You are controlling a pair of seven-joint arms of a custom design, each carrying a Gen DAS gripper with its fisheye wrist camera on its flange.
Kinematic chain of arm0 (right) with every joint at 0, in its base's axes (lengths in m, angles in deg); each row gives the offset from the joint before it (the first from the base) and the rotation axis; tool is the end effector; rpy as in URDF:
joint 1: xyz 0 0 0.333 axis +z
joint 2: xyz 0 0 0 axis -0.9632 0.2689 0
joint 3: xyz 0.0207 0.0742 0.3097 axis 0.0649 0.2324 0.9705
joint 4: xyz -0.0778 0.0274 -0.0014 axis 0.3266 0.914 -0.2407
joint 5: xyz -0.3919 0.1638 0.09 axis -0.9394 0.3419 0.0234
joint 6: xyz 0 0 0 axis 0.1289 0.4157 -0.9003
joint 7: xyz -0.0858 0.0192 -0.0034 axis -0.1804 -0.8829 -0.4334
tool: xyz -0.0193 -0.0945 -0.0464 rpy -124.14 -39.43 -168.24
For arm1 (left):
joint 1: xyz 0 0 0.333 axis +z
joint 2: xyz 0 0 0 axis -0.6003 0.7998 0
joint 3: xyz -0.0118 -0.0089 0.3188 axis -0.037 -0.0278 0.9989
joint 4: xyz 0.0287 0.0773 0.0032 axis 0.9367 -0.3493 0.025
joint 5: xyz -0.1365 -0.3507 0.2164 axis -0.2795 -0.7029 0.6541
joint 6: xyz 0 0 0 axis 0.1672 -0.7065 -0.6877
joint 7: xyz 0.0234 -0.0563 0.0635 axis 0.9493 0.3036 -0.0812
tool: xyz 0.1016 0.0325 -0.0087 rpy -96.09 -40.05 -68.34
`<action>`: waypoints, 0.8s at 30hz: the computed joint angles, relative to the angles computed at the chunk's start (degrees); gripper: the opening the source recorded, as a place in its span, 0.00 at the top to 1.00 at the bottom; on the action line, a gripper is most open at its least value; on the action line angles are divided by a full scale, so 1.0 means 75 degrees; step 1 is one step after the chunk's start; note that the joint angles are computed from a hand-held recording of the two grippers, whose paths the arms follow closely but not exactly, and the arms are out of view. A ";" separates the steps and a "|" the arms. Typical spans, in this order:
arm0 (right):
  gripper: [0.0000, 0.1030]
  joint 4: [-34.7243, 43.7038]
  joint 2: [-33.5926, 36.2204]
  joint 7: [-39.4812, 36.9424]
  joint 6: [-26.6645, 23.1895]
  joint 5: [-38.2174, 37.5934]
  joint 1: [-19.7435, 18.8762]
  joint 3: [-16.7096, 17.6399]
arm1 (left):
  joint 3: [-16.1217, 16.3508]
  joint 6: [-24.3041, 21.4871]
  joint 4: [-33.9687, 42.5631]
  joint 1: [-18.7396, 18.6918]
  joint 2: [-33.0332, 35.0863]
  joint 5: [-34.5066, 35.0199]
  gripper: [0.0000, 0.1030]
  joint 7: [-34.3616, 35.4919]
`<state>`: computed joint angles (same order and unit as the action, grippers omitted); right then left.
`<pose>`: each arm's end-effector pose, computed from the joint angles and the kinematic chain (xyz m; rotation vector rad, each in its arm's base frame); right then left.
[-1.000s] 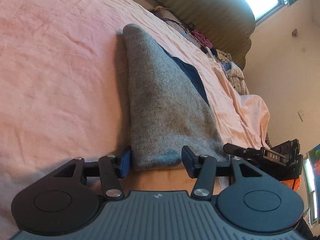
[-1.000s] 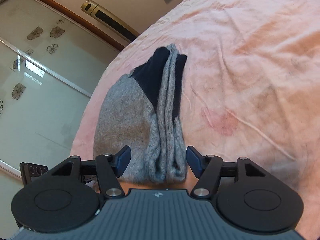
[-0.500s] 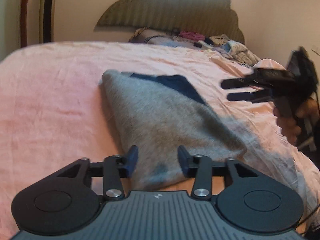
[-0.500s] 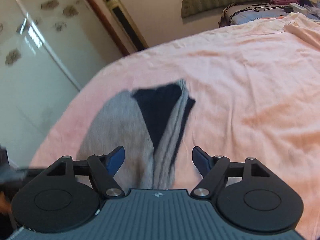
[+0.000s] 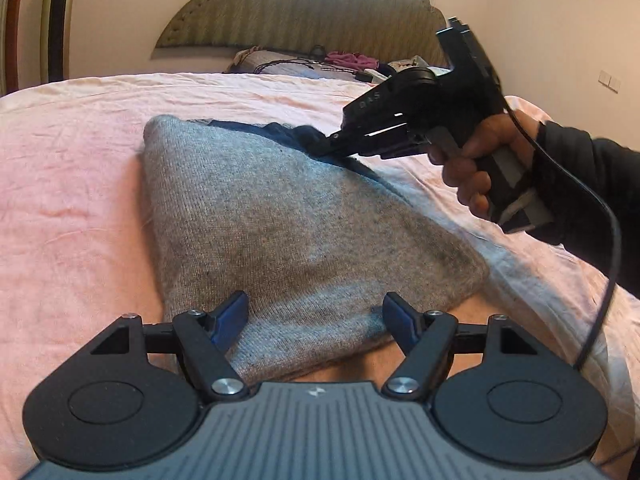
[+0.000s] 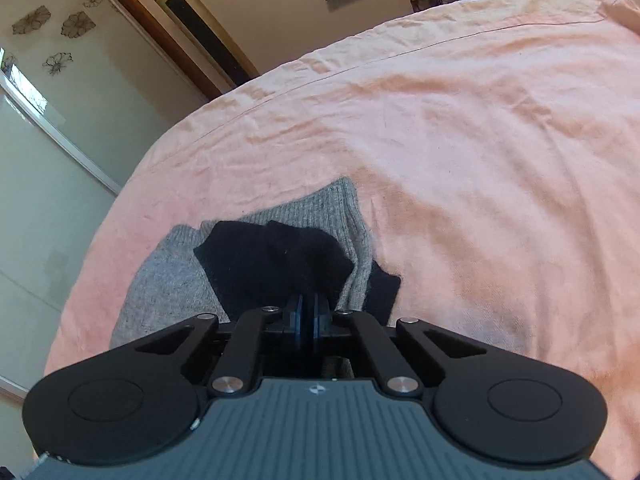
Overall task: Fold small clothes
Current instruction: 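Open both tools and move them over the folded sweater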
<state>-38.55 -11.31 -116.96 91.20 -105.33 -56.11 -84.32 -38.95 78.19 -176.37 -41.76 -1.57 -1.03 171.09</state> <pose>0.5417 0.2621 0.4047 -1.1045 2.0529 -0.2816 0.5523 -0.1194 0.3954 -0.9396 2.6244 -1.3247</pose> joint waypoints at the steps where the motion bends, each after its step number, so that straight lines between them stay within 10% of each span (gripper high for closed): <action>1: 0.96 -0.0032 -0.0120 0.0054 -0.0177 -0.0149 0.0078 0.0027 | 0.0005 -0.0024 0.0049 0.0009 0.0028 0.0059 0.28 -0.0043; 6: 0.58 0.0106 -0.0898 0.1647 -0.2182 -0.1985 0.0228 0.0733 | -0.0049 0.0166 -0.0003 -0.0037 -0.0012 0.0086 0.26 -0.0035; 10: 0.35 0.1122 -0.0131 -0.0831 -0.1314 -0.0651 0.0329 0.0788 | -0.0076 0.0338 -0.0114 -0.0121 -0.0129 0.0103 0.25 -0.0156; 17: 0.36 0.3243 0.2025 -0.5784 -0.2051 0.3610 0.0172 0.1444 | -0.0031 0.0346 -0.0104 -0.0171 -0.0097 0.0093 0.25 -0.0116; 24: 0.16 0.4219 0.2634 -0.6161 -0.2989 0.2960 0.1425 0.0393 | 0.0056 0.0120 -0.0135 -0.0097 -0.0219 0.0075 0.25 -0.0338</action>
<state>-6.91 8.45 -163.17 68.78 -83.13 -45.42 -81.37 -38.52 79.09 -177.38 -42.48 -3.21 -0.47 168.55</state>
